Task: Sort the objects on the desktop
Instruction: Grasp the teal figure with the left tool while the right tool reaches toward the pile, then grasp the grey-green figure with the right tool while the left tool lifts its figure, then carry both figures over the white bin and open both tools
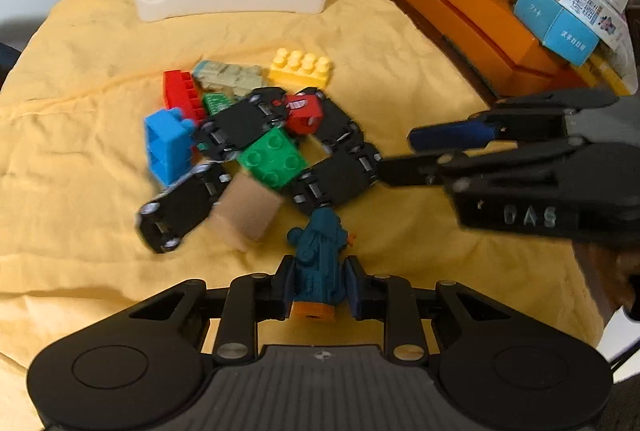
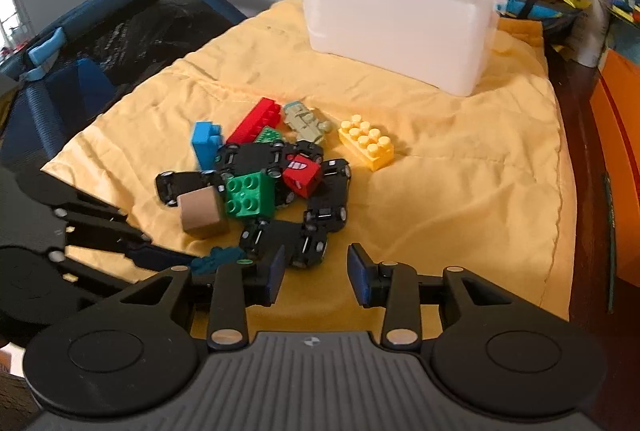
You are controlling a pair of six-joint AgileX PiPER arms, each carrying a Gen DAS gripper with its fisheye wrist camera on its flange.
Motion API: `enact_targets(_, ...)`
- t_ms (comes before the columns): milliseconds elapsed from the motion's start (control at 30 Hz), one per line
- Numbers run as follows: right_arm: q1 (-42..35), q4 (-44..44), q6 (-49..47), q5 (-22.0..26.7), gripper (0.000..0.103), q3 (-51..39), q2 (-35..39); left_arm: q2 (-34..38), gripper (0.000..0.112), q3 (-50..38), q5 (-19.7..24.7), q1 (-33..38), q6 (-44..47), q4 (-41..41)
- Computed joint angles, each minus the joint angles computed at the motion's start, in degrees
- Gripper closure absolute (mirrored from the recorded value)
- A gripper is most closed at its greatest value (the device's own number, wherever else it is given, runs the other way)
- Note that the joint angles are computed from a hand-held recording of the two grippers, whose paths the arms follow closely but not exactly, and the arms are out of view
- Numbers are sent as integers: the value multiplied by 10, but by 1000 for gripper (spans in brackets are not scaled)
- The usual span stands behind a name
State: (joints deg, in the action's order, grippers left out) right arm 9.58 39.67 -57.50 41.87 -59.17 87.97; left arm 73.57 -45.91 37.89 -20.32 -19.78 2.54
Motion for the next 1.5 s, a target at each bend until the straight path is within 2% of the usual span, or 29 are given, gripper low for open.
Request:
enact_targets(100, 15, -14, 39, -16, 64, -4, -1, -11, 83, -7, 33, 47, 52, -12)
enact_targets(233, 48, -48, 98, -44, 64, -27, 10, -39, 83, -25, 43, 125, 181, -84)
enact_targets(367, 103, -72, 130, -89, 65, -91, 53, -31, 83, -57, 46, 173, 246, -106)
enact_targets(467, 159, -182, 209, -108, 66, -168, 122, -12, 83, -73, 46, 214, 296, -147)
enact_targets(533, 183, -246, 258, -88, 67, -228, 177, -1, 83, -83, 43, 232, 332, -176)
enact_targets(600, 196, -295, 298, -37, 67, -299, 236, 3, 83, -86, 41, 244, 357, -192)
enact_targets(633, 198, -304, 304, -18, 63, -323, 257, 5, 83, -89, 43, 252, 371, -204)
enact_targets(700, 198, -304, 299, 1, 66, -347, 281, 8, 83, -89, 36, 256, 359, -201)
enact_targets(767, 187, -275, 278, 9, 68, -354, 285, 11, 83, -91, 35, 264, 370, -208)
enact_targets(833, 181, -275, 299, 13, 68, -347, 278, 15, 83, -96, 34, 273, 385, -223)
enact_targets(933, 167, -257, 309, -20, 68, -286, 232, 21, 83, -111, 27, 274, 391, -228)
enact_targets(1000, 156, -241, 318, -41, 68, -247, 195, 27, 83, -133, 22, 257, 356, -190)
enact_targets(1100, 154, -267, 370, -40, 68, -240, 164, 50, 83, -188, 21, 236, 314, -143)
enact_targets(1233, 142, -277, 401, -21, 68, -283, 156, 94, 83, -292, 30, 229, 304, -132)
enact_targets(1400, 142, -303, 438, -4, 68, -402, 194, 176, 83, -454, 35, 219, 291, -95)
enact_targets(1500, 138, -323, 464, 24, 68, -504, 244, 254, 83, -580, 58, 217, 282, -74)
